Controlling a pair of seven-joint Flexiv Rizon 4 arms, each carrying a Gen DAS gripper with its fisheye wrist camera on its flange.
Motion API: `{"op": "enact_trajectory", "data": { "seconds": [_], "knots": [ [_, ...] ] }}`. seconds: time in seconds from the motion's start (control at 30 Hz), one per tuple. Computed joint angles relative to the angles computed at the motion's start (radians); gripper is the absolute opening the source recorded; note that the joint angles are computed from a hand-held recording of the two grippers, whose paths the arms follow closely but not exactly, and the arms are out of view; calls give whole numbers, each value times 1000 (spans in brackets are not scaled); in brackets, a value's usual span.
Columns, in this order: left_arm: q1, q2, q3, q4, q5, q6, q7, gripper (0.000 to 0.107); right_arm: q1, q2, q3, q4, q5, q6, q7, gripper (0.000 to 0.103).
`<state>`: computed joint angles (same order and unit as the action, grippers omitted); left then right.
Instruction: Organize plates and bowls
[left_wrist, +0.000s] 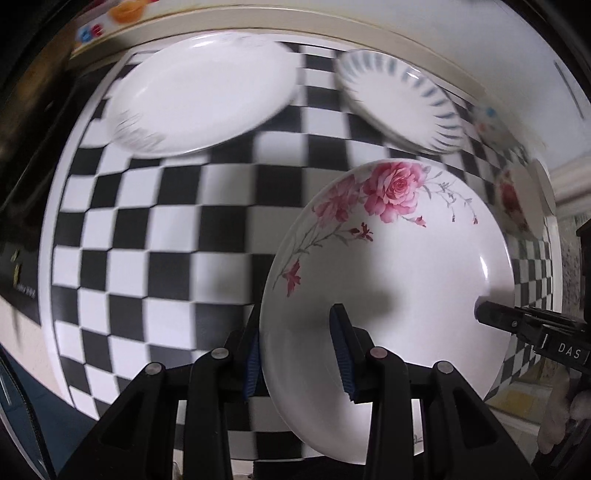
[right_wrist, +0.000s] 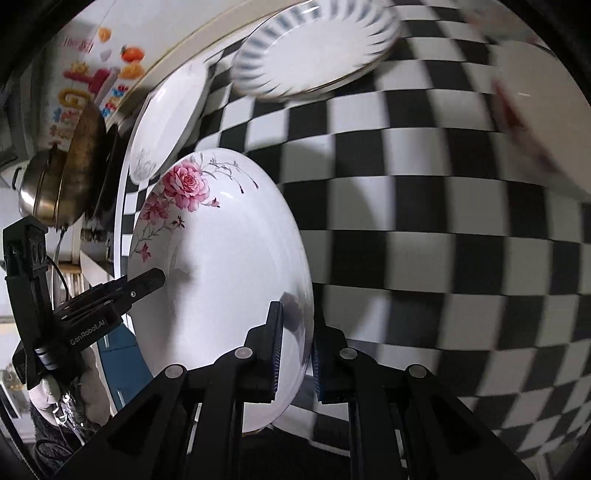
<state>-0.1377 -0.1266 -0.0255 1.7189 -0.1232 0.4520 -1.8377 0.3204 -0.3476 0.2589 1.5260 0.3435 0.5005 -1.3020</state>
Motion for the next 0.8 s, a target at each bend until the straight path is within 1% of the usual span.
{"op": "enact_trajectory", "data": {
  "seconds": [0.03,0.07,0.1,0.27,0.4,0.57,0.8],
  "knots": [
    [5,-13,-19,-16,5,-3,4,32,-11,12,-5,10,2,-1,-2,15],
    [-2,-13,-6,1,-3,12,30,32,-20,21,-10,19,5,-1,-2,15],
    [-6,-24,-10,-5,-3,15,34,32,-30,31,-15,28,8,0,0,15],
    [-34,-87,-32,-75,10,-8,49,32,-68,71,-34,82,20,13,-11,15],
    [-50,-129,-35,-114,10,-22,67,32,-87,91,-45,118,25,26,-10,15],
    [-68,-148,-34,-131,14,-32,76,32,-103,104,-54,152,29,39,-8,15],
    [-82,-145,-30,-114,23,-36,76,32,-105,105,-56,174,19,48,-2,15]
  ]
}}
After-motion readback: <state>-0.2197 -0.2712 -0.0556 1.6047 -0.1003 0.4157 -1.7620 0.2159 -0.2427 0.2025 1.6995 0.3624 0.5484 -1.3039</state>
